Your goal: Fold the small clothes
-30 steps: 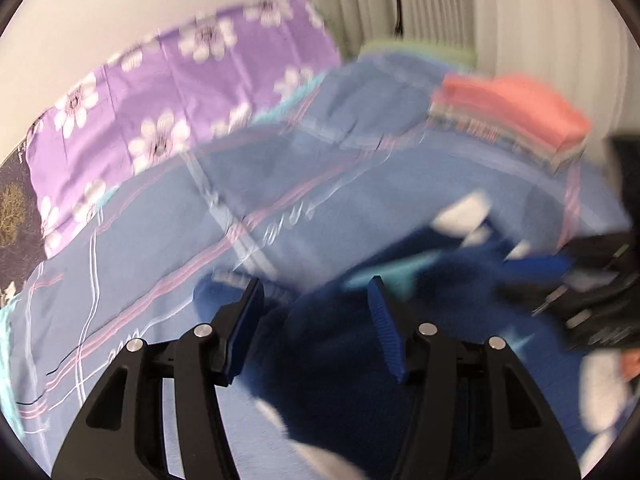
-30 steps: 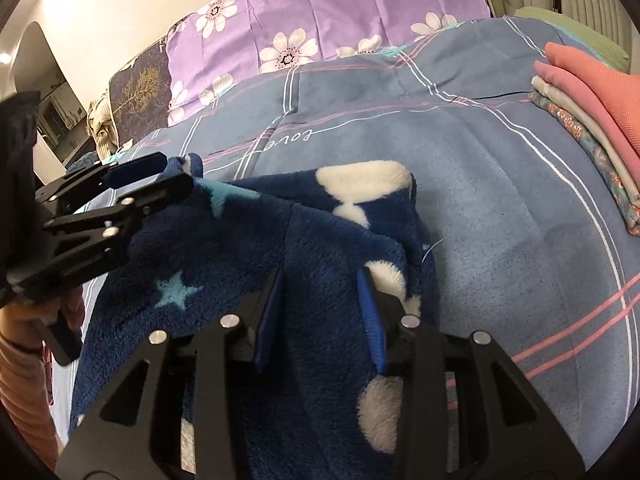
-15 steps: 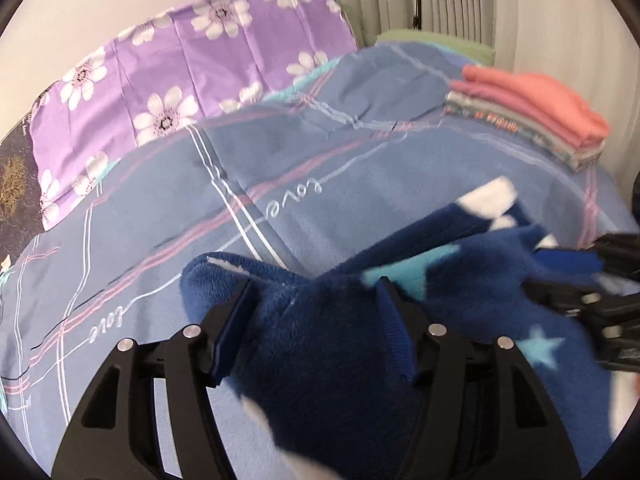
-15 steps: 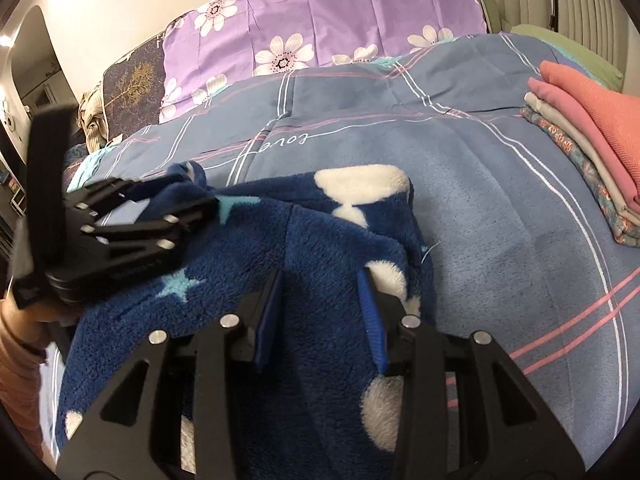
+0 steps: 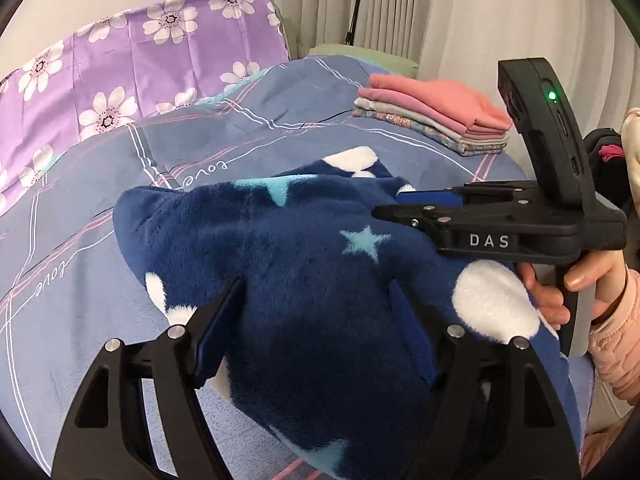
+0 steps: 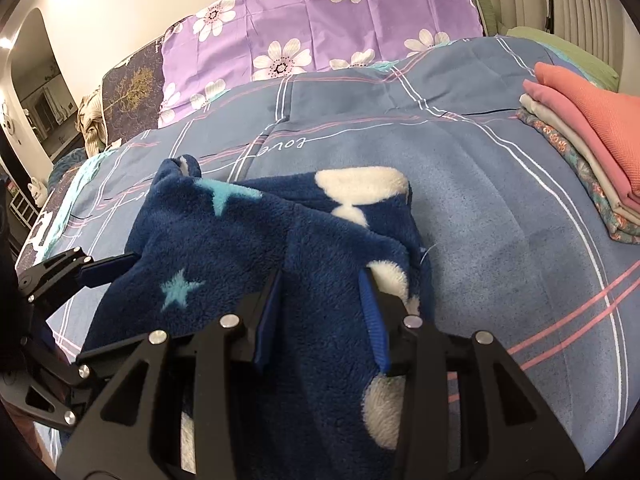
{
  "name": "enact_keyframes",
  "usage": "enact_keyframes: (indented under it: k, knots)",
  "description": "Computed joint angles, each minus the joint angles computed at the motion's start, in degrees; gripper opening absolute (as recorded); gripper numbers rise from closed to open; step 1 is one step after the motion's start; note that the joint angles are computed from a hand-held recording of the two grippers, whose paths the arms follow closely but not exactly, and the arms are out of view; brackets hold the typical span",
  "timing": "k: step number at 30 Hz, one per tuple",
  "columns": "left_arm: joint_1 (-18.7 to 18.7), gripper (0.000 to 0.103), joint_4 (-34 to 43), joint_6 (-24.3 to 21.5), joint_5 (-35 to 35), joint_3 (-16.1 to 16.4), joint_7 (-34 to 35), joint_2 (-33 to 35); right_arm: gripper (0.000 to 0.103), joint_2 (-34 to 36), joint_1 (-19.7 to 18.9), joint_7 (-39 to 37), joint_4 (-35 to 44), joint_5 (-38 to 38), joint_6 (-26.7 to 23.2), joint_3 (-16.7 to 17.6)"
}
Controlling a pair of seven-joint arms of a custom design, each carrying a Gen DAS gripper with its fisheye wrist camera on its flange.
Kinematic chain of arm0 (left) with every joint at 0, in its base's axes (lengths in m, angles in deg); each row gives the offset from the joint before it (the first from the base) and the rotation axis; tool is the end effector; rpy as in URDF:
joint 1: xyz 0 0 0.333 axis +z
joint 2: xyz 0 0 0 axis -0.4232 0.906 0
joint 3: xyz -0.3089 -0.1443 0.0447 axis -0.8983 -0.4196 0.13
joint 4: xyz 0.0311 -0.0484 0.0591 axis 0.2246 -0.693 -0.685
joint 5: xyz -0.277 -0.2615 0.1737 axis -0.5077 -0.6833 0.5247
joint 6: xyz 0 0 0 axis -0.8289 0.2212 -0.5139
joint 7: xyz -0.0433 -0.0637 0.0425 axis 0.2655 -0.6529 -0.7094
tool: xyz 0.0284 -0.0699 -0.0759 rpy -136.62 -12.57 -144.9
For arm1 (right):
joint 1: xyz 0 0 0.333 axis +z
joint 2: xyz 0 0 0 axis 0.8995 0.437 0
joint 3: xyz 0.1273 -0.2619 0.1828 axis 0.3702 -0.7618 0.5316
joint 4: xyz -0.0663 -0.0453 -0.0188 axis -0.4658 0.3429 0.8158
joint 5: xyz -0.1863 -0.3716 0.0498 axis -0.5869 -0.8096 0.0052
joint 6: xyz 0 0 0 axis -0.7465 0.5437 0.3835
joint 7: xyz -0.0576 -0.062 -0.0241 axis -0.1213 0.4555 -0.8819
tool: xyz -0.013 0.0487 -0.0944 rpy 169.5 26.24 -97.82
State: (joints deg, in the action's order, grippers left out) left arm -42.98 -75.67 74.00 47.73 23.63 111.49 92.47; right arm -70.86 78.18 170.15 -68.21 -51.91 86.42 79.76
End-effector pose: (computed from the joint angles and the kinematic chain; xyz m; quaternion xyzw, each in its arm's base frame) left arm 0.5480 -0.3734 0.4810 -0.3256 0.8576 -0.3915 0.0720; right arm 0.4939 0.1926 0.5074 -0.6047 0.7224 -0.1841 0.2804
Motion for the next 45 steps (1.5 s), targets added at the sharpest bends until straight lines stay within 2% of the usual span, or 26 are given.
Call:
enact_keyframes:
  k: [4, 8, 10, 11, 12, 13, 14, 15, 16, 18, 19, 20, 21, 22, 24, 26, 28, 31, 32, 34, 36, 38, 40, 41, 42, 45]
  knots:
    - [-1.68, 0.076, -0.95, 2.91, 4.73, 0.75, -4.46, -0.26, 0.04, -0.07, -0.58, 1.65, 0.22, -2.09, -0.74, 0.76]
    - [-1.11, 0.077, -1.0, 3.58, 4.84, 0.08, -3.9, -0.36, 0.04, -0.79, 0.17, 0.29, 0.39, -1.09, -1.71, 0.27]
    - [-1.98, 0.077, -1.95, 3.81, 9.03, 1.24, -6.83, -1.92, 0.041, -3.15, 0.2, 0.9, -0.61, -1.52, -2.36, 0.85]
    - [-1.93, 0.077, -2.65, 3.5, 7.02, 1.15, -4.89, -3.19, 0.043, -5.71, -0.19, 2.67, -1.87, -2.58, -2.74, 1.79]
    - [0.01, 0.077, -3.28, 1.66, 1.0, -0.93, 1.01, -5.16, 0.047, -7.77, -0.29, 3.79, -3.09, -2.95, -2.4, 2.25]
    - [0.47, 0.078, -3.91, -0.21, -5.31, -1.4, 7.43, -6.72, 0.048, -10.09, 0.6, 3.39, -5.02, -2.02, -0.44, 1.67]
    - [0.14, 0.084, -4.71, -1.84, -8.55, -1.04, 11.4, -8.1, 0.049, -12.6, 3.14, 0.74, -7.38, 0.51, 2.57, -0.22]
    - [-0.61, 0.087, -5.92, -2.64, -8.34, -0.46, 12.6, -9.35, 0.05, -14.45, 5.32, -1.88, -8.96, 2.42, 4.09, -1.51]
    - [-1.53, 0.088, -7.51, -2.8, -5.1, 0.05, 11.54, -10.34, 0.05, -16.41, 5.65, -3.18, -10.12, 2.39, 3.87, -0.81]
    - [-3.09, 0.089, -9.62, -1.31, -2.82, 0.86, 10.05, -10.83, 0.052, -17.8, 3.65, -2.83, -10.57, 0.8, 0.16, 2.43]
    - [-3.59, 0.089, -9.82, -1.22, -5.36, 1.37, 11.3, -10.5, 0.052, -17.42, 3.87, -3.03, -10.45, 1.35, -1.98, 2.56]
    - [-3.77, 0.089, -9.44, -2.17, -7.68, 1.88, 12.37, -9.98, 0.052, -16.13, 5.53, -3.7, -11.45, 4.13, -2.32, 0.75]
    - [-3.91, 0.09, -8.9, -2.73, -9.03, 2.11, 13.37, -9.0, 0.052, -15.41, 6.0, -3.79, -12.45, 5.63, -0.33, -0.22]
    - [-4.26, 0.09, -9.02, -1.09, -8.92, 1.89, 14.18, -8.43, 0.052, -14.8, 6.26, -4.07, -13.39, 6.82, 1.77, -1.06]
    - [-5.22, 0.093, -9.6, 3.14, -6.25, 1.26, 12.8, -7.67, 0.052, -14.49, 6.64, -5.05, -13.02, 8.6, 1.37, -1.89]
    - [-6.1, 0.095, -10.18, 5.94, 0.29, 1.14, 6.62, -7.42, 0.053, -14.27, 5.73, -4.53, -12.16, 8.67, -0.23, -0.66]
    - [-6.04, 0.096, -10.37, 5.93, 1.96, 1.04, 4.74, -7.8, 0.053, -14.69, 4.52, -3.63, -12.09, 7.09, -0.63, 1.07]
    - [-5.52, 0.095, -11.22, 4.12, -2.05, 1.28, 6.33, -10.36, 0.053, -18.3, 3.83, -0.94, -13.4, 6.45, -0.9, 2.35]
    - [-5.61, 0.095, -11.93, 3.46, -4.14, 1.6, 7.25, -11.72, 0.054, -20.87, 3.04, 0.89, -14.31, 5.5, -1.84, 3.83]
    - [-6.78, 0.095, -14.37, 0.94, -13.37, 3.11, 15.63, -15.83, 0.054, -24.39, 4.09, 1.04, -16.01, 4.76, -2.43, 4.06]
    - [-8.02, 0.097, -17.19, 0.49, -15.72, 4.11, 20.22, -18.87, 0.054, -26.69, 6.58, -0.5, -17.09, 5.02, -4.05, 3.6]
    - [-7.43, 0.097, -20.33, 1.89, -6.81, 2.64, 15.21, -19.58, 0.054, -25.57, 8.63, -2.26, -16.97, 5.95, -8.67, 3.24]
    - [-6.78, 0.1, -20.52, 2.84, 0.78, 1.67, 7.33, -16.49, 0.055, -23.2, 8.46, -2.15, -17.45, 6.16, -8.79, 3.52]
    - [-7.24, 0.102, -19.75, 2.13, 0.29, 2.23, 6.07, -14.76, 0.057, -22.01, 6.13, -0.59, -16.98, 2.84, -9.25, 6.22]
    - [-7.7, 0.102, -17.97, -0.1, -3.37, 3.15, 6.71, -12.63, 0.057, -21.3, 4.97, 0.64, -15.81, 0.66, -11.04, 8.1]
    - [-6.79, 0.102, -15.94, -3.78, -8.06, 3.55, 8.96, -11.59, 0.057, -20.86, 5.59, 3.21, -14.35, -0.53, -13.43, 8.13]
